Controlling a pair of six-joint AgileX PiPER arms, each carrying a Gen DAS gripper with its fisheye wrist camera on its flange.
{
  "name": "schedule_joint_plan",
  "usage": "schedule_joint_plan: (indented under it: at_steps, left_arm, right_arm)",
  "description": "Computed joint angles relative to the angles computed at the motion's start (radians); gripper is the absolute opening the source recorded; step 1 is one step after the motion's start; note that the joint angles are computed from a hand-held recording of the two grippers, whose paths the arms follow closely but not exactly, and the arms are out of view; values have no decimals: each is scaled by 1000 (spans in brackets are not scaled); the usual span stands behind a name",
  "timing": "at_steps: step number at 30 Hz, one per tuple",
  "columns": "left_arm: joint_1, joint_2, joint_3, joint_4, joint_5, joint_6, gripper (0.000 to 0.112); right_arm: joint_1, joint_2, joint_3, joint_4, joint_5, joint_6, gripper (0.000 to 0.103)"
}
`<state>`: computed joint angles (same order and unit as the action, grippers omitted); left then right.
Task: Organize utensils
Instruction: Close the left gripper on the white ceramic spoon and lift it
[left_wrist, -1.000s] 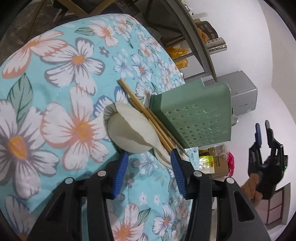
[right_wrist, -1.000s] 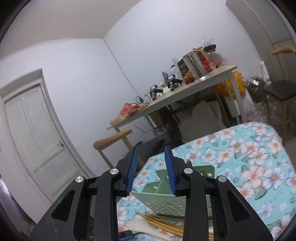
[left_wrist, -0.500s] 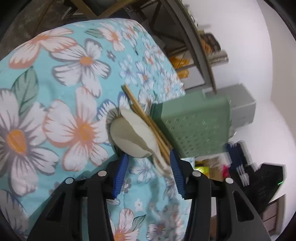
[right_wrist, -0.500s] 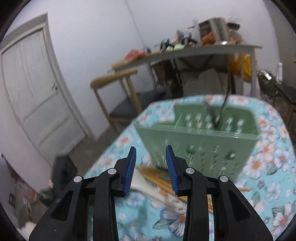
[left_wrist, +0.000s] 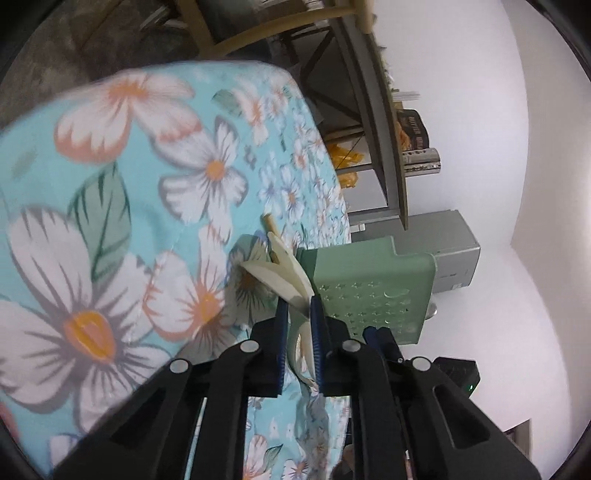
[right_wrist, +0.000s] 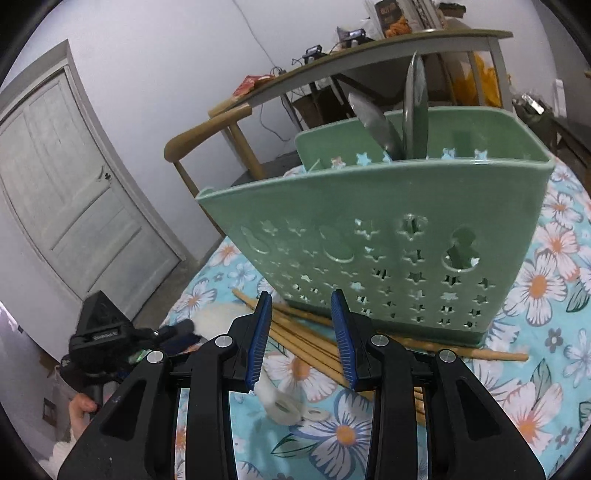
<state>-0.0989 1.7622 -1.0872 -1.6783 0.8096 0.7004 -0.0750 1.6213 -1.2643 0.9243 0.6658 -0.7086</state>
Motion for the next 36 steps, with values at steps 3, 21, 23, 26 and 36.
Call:
schedule_joint_plan:
  at_steps: [3, 21, 23, 26, 36]
  left_arm:
    - [11, -25, -9, 33, 19, -10, 7]
    - [74, -95, -36, 336, -54, -198, 2]
    - [83, -69, -48, 338, -29, -204, 16]
    - [71, -42, -87, 412, -18, -271, 20]
    - [47, -165, 87, 360, 20, -211, 28]
  right_arm:
    - [19, 10, -12, -16, 5, 10, 34]
    - [56, 47, -54, -66, 20, 68, 34]
    - [62, 46, -56, -72, 19, 71, 34]
    - [66, 42, -55, -81, 14, 78, 34]
    - [65, 41, -46, -101, 4, 101, 34]
